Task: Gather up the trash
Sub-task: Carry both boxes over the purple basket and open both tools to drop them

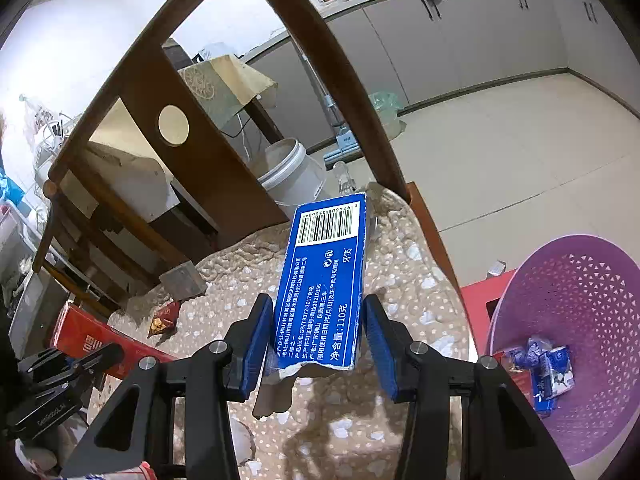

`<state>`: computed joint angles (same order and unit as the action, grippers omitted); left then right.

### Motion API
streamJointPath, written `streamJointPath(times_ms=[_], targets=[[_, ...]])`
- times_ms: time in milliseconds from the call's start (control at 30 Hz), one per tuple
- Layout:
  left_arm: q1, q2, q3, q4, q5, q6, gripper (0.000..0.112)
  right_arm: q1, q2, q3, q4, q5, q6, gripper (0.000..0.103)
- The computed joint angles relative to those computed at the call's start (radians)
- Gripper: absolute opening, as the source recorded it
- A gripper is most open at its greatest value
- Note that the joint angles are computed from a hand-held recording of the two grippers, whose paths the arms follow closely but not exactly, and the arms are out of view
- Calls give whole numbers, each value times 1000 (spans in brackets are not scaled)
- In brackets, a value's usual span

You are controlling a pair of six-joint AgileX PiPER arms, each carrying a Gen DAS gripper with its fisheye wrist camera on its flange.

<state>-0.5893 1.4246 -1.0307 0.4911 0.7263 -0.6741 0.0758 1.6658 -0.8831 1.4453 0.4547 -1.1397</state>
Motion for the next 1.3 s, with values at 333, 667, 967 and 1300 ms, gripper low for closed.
streamJointPath(times_ms=[333, 667, 967, 1300], targets=[[-89, 46, -48, 75, 50, -66, 23, -52, -47, 39, -3, 12, -19, 50], [-152, 88, -107, 93, 70, -72, 23, -137, -82, 75, -19, 34, -25, 51], [-200, 135, -172, 97, 80, -58, 23, -261, -130, 125, -14, 50, -44, 51], [-250, 212, -278, 59, 84, -16, 23, -433, -168, 179, -10, 91, -73, 51]])
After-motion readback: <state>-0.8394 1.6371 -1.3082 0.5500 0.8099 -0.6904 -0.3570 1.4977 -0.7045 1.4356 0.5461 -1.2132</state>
